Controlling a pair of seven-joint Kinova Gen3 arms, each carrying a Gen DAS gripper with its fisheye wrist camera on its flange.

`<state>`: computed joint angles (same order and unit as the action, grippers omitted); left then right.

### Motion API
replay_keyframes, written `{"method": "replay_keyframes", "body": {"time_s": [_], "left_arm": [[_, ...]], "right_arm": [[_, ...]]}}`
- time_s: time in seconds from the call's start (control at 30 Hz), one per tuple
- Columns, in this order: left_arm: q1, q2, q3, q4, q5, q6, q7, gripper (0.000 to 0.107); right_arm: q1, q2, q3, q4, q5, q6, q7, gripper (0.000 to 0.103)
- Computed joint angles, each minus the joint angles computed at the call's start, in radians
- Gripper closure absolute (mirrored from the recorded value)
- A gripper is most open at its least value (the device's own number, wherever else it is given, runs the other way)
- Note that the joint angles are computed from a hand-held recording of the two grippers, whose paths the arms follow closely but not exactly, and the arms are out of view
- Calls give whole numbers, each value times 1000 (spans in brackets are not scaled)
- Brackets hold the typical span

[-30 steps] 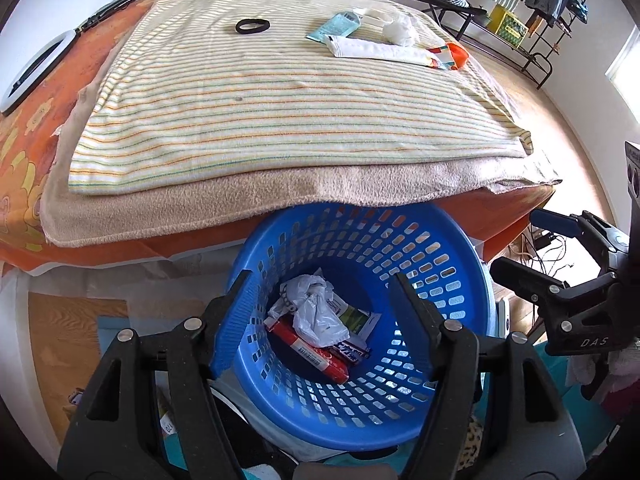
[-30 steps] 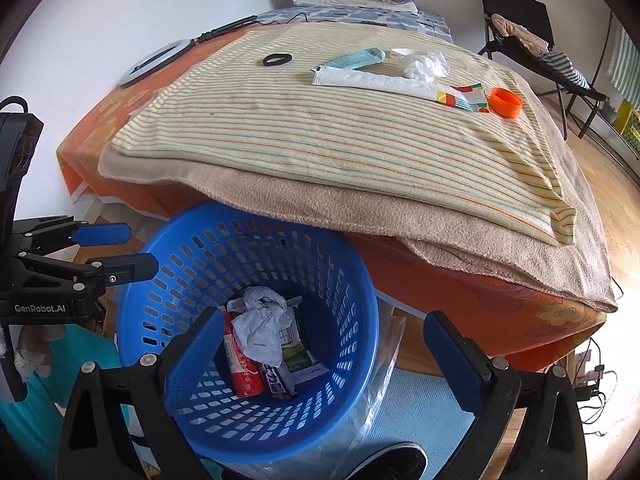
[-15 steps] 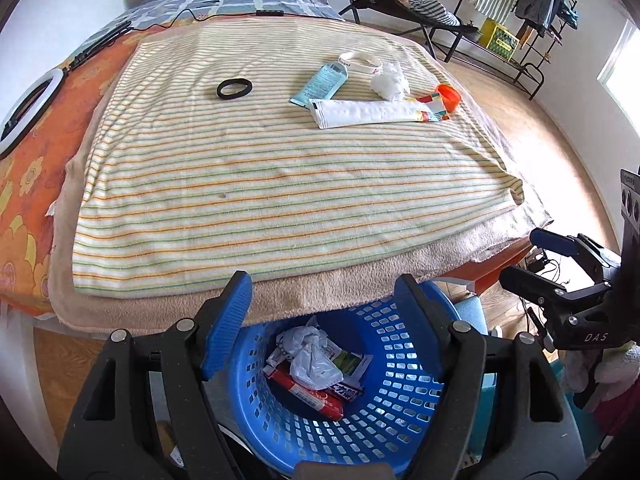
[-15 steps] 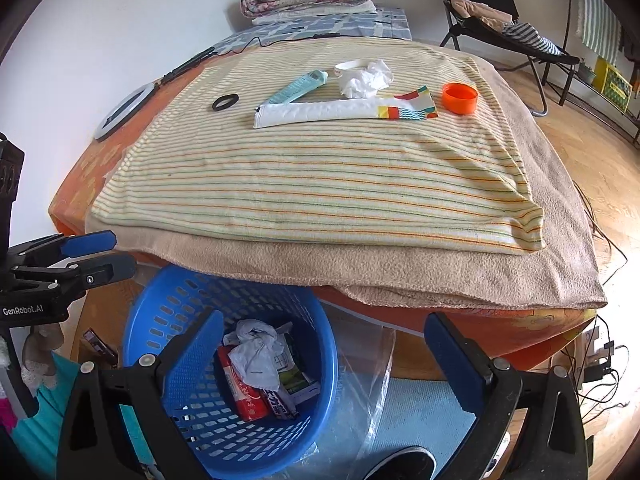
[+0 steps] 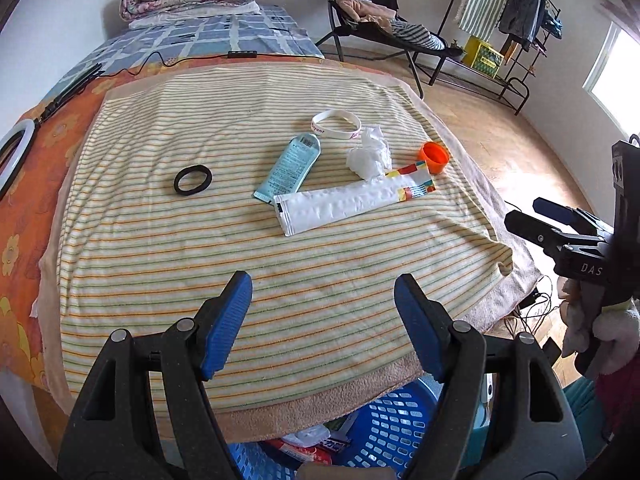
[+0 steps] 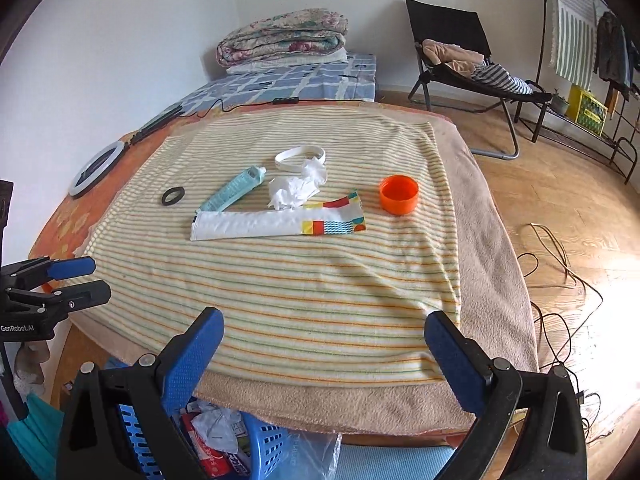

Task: Collect trash
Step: 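Move both tools back over the bed toward the tissue and orange cap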

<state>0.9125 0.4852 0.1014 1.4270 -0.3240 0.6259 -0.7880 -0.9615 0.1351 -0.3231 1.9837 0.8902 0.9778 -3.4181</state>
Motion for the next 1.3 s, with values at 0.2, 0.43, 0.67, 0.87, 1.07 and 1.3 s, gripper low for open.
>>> {"method": "replay_keyframes", "body": {"time_s": [0.2, 0.43, 0.67, 0.87, 1.07, 1.3], "left_arm": [[-44, 92, 29, -148, 63, 8, -81, 32], [-90, 214, 46, -329, 188, 53, -165, 32], [-106, 320, 42, -477, 273, 116, -205, 36], [-103, 386, 34, -579, 307, 151, -222, 36], [-89, 448, 20, -677, 317, 213, -240, 41], [-82, 502, 10, -766, 325, 274, -253, 61]], "right_arm": [[120, -20, 56, 11, -15, -100, 104, 2], [234, 16, 115, 7, -39, -232, 210, 6], [274, 88, 176, -27, -74, -314, 314, 14], [280, 128, 226, -42, -91, -357, 369, 18], [283, 145, 255, -43, -121, -387, 410, 20], [276, 164, 280, -55, -137, -404, 438, 23]]}}
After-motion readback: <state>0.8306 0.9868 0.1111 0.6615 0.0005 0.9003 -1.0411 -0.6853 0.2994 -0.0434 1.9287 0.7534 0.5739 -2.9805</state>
